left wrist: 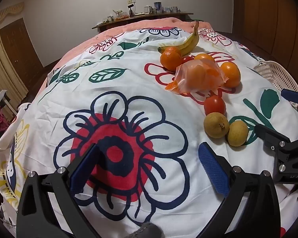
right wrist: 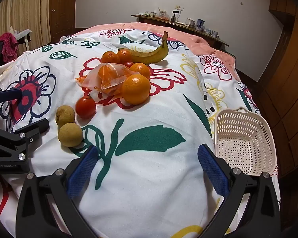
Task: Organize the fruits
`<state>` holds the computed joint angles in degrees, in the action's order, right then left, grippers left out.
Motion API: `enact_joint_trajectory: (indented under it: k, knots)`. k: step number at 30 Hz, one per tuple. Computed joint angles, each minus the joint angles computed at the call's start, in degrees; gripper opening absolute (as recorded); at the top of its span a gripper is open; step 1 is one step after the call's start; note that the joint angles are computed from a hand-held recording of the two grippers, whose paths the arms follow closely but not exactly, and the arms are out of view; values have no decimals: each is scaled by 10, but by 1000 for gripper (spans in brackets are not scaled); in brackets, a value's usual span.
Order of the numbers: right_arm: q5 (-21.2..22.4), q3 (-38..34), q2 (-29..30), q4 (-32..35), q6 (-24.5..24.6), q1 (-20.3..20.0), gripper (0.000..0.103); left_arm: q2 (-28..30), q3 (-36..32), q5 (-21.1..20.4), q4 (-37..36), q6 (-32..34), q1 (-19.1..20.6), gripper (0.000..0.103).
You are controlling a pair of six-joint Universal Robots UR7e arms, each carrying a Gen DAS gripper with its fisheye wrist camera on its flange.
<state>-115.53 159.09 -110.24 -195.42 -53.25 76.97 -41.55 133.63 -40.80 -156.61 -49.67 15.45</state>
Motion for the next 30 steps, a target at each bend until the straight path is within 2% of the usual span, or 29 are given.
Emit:
enact_joint_trajectory:
  k: [30]
  knots:
    - [-2,0,4,-5,-1,2,98,0,0,0,2,0,0,101]
